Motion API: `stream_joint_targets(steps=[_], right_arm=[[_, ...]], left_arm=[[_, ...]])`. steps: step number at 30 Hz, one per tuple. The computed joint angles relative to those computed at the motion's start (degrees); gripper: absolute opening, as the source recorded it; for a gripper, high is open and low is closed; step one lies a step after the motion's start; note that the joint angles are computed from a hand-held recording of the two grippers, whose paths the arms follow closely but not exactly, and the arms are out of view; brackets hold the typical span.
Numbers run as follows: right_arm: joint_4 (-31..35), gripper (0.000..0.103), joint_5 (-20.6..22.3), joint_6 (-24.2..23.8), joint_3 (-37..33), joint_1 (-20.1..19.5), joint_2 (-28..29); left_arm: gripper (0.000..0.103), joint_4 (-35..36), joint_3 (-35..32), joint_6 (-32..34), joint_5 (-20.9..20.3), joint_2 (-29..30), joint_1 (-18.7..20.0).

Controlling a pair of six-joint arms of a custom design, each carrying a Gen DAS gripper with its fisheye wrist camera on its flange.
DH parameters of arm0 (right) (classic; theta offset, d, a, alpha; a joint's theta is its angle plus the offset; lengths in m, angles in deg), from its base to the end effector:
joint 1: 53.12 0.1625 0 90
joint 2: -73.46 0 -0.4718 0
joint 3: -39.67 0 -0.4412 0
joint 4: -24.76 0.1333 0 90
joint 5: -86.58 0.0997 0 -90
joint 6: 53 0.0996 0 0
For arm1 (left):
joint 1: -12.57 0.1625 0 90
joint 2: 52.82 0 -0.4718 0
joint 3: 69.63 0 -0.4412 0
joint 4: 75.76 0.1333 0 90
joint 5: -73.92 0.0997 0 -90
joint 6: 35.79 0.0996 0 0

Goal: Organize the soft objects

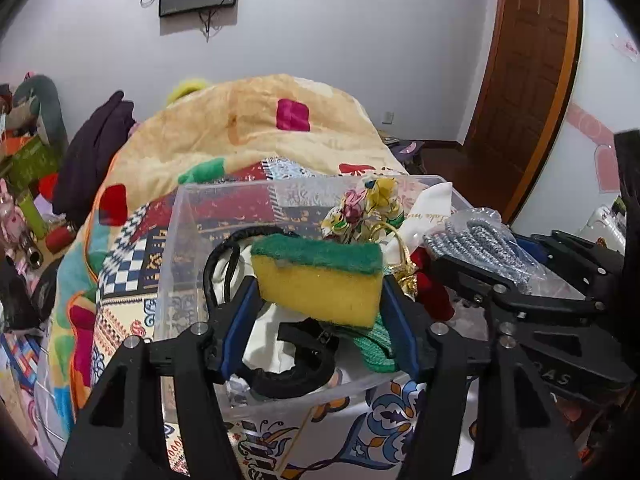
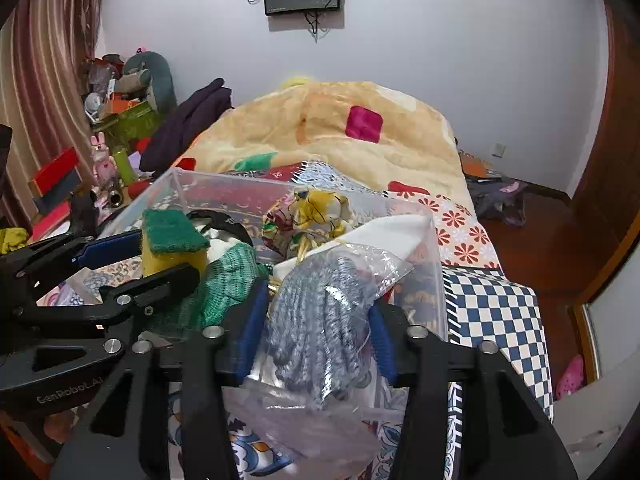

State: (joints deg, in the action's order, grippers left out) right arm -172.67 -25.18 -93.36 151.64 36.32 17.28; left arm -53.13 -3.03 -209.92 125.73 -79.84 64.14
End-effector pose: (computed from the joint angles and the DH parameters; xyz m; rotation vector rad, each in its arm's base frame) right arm 0.0901 -0.6460 0.2104 0.5910 -2.2708 0.9022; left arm -0.2878 -0.6763 -0.0200 0.7470 2.4048 -0.8393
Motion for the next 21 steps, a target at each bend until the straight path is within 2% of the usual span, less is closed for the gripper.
stream_joint_targets(steps=[3,6,9,16,20,21], right_arm=[[0.21,0.065,1.12,0.70,0.34,-0.37,-0.84],[-1.34,0.070,2.49,0.64,1.64,-0.25,-2.19],[-2.89,0.070,3.84,0.13,3.31,0.32,-3.92],[-8.02,0.071,8.27,-1.12,8.37,2.54,-8.93],[-11.99,0.083,10.93,-1.45,11.92,3.55,-11.91],[-12.83,0.083,11.40,-1.54,12.85,3.76,-12.67]], left_arm=[[0.067,0.07,1.08,-1.68,1.13,-1.16,0.34],[0.067,-1.67,3.94,-2.20,1.88,-3.45,-0.06],[0.068,-4.51,7.25,-1.78,1.62,-6.03,-1.00],[0.068,-17.57,19.72,3.13,-0.21,-15.79,-6.31],[0.081,-25.51,26.45,6.15,-2.67,-20.66,-9.95],[0.082,-26.13,27.05,6.29,-2.83,-21.24,-10.36]])
